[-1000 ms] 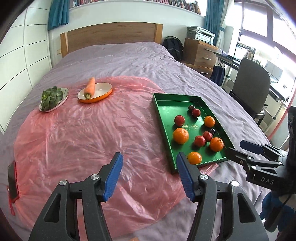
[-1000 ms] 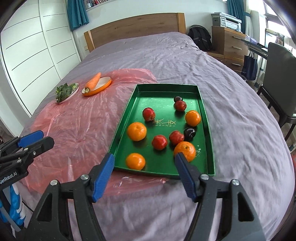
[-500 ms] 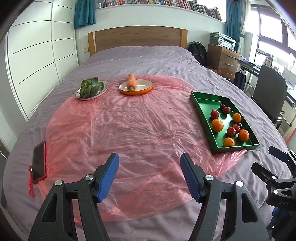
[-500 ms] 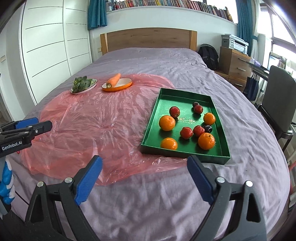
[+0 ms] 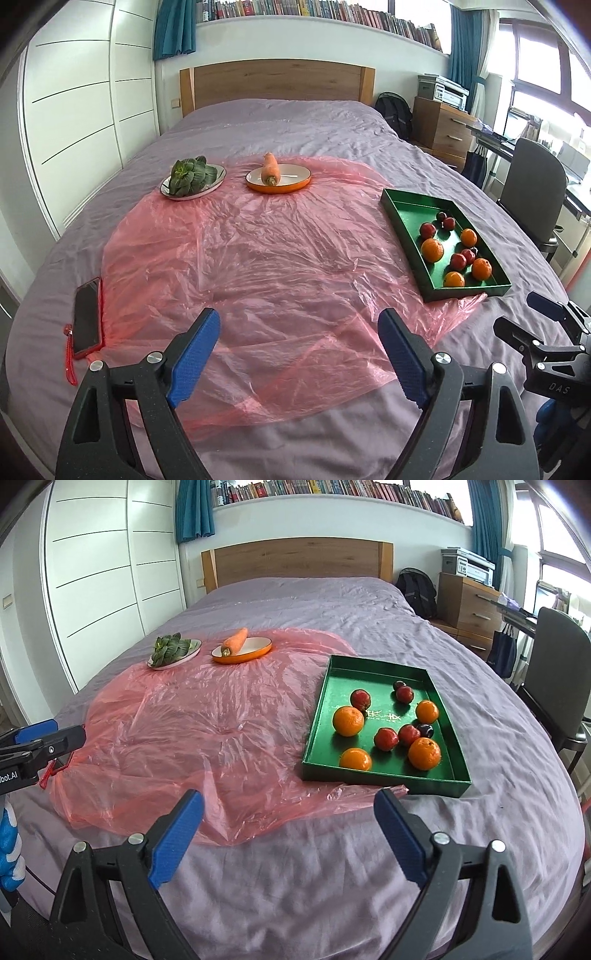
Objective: Organize fruits
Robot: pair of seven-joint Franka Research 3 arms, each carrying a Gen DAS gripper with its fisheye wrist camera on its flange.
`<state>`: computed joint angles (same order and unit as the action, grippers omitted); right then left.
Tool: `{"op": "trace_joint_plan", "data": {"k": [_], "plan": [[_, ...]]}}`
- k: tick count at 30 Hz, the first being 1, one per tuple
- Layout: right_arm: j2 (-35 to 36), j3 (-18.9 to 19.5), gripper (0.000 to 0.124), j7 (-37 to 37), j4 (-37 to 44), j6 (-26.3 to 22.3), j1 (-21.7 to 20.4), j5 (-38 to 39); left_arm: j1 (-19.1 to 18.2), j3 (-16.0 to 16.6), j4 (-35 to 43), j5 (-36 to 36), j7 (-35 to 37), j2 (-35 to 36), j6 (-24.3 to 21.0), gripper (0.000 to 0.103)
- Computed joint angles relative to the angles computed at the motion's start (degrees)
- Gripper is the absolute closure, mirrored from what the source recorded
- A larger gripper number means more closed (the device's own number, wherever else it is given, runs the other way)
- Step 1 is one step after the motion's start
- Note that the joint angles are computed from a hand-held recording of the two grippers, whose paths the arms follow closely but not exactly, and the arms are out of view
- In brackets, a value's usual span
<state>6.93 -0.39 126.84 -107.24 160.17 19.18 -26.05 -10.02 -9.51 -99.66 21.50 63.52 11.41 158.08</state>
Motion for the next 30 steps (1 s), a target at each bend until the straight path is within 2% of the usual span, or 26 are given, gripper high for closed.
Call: {"op": "trace_joint_plan", "data": {"k": [16,30], "plan": [[-2.84,0.02,0.021,13.97,-2.76,-1.58,-1.93,-11.66,-0.28,0.79,-0.74,3.87,-3.23,-0.31,0.46,0.019],[-2.99,0.9,0.021,14.48,-3.33,-2.77,-2.92,-12.14,-0.52,0.6,-0.82,4.31,-1.98,0.06,1.08,0.019]]}}
